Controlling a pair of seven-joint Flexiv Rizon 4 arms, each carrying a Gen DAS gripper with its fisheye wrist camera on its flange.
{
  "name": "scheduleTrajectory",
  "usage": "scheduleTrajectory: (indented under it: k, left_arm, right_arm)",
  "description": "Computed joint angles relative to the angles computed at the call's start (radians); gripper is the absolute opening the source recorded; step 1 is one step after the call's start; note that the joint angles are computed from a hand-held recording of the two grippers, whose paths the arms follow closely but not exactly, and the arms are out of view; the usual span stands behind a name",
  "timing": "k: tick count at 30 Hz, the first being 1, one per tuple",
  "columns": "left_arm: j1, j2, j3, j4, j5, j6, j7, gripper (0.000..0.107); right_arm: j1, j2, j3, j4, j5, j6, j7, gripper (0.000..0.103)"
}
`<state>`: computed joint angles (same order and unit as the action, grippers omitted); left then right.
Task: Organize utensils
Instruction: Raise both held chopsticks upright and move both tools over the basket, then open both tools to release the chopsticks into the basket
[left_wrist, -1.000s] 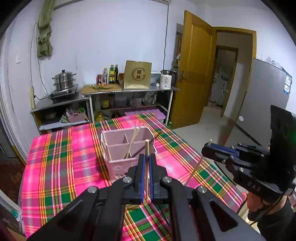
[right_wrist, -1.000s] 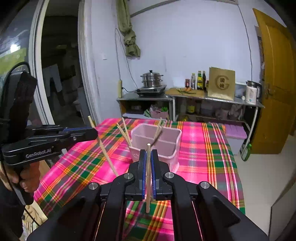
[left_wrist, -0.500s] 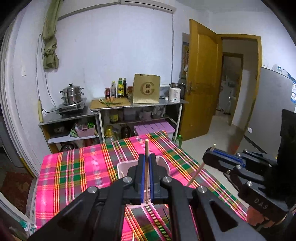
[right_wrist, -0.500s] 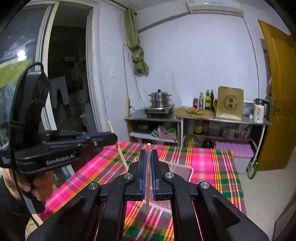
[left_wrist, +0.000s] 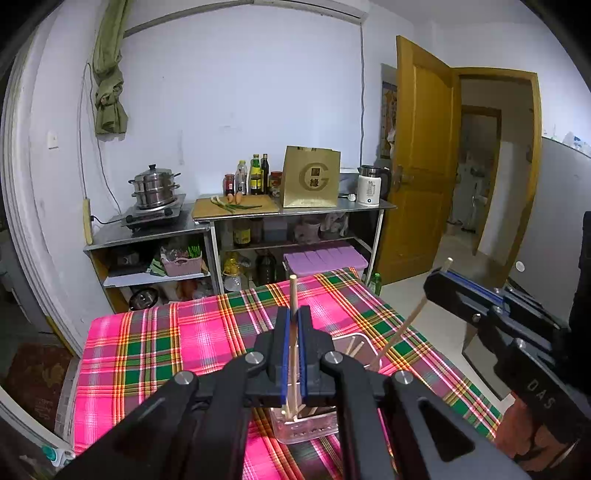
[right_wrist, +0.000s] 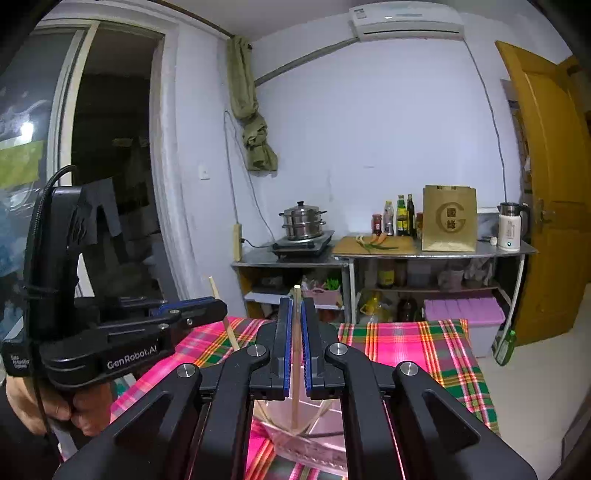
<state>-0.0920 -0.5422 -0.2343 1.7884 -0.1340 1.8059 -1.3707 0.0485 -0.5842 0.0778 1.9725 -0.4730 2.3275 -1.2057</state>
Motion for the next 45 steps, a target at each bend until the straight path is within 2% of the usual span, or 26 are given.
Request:
scheduleTrajectory:
  k: [15, 21, 24, 28, 30, 35, 38, 45]
  left_arm:
    - [-0.017, -0.094, 0.013, -0.057, -0.003, -0.017, 0.022, 0.004]
    - [-0.021, -0.102, 0.018, -0.059, -0.013, -0.034, 0.026, 0.004]
    - [-0.002, -0.100, -0.005, -0.047, -0.010, -0.033, 0.029, 0.005]
    - [0.013, -0.094, -0.020, -0.034, -0.008, -0.033, 0.030, 0.006]
    - [0.018, -0.087, -0.023, -0.023, -0.007, -0.028, 0.028, 0.006]
    - [0.056, -0.056, -0.058, 0.032, 0.014, 0.015, 0.011, 0.014]
    - [0.107, -0.029, -0.108, 0.082, 0.046, 0.056, -0.016, 0.015]
    - [0.185, 0.037, -0.153, 0.210, 0.159, 0.167, -0.134, 0.022]
  right_arm:
    - [0.041, -0.100, -0.011, -0.062, 0.046, -0.035, -0.019, 0.005]
    - [0.020, -0.111, 0.005, -0.066, 0.012, -0.080, -0.005, 0.005]
    - [0.015, -0.108, 0.008, -0.062, 0.001, -0.100, -0.005, 0.005]
    - [0.009, -0.098, 0.012, -0.044, -0.004, -0.102, -0.017, 0.012]
    - [0.003, -0.093, 0.016, -0.035, -0.004, -0.098, -0.016, 0.013]
    - [-0.014, -0.063, 0.020, 0.007, -0.002, -0.066, -0.017, 0.013]
    - [-0.021, -0.036, 0.018, 0.050, 0.006, -0.031, -0.027, 0.014]
    - [-0.044, 0.023, 0.011, 0.171, 0.004, 0.055, -0.050, 0.014]
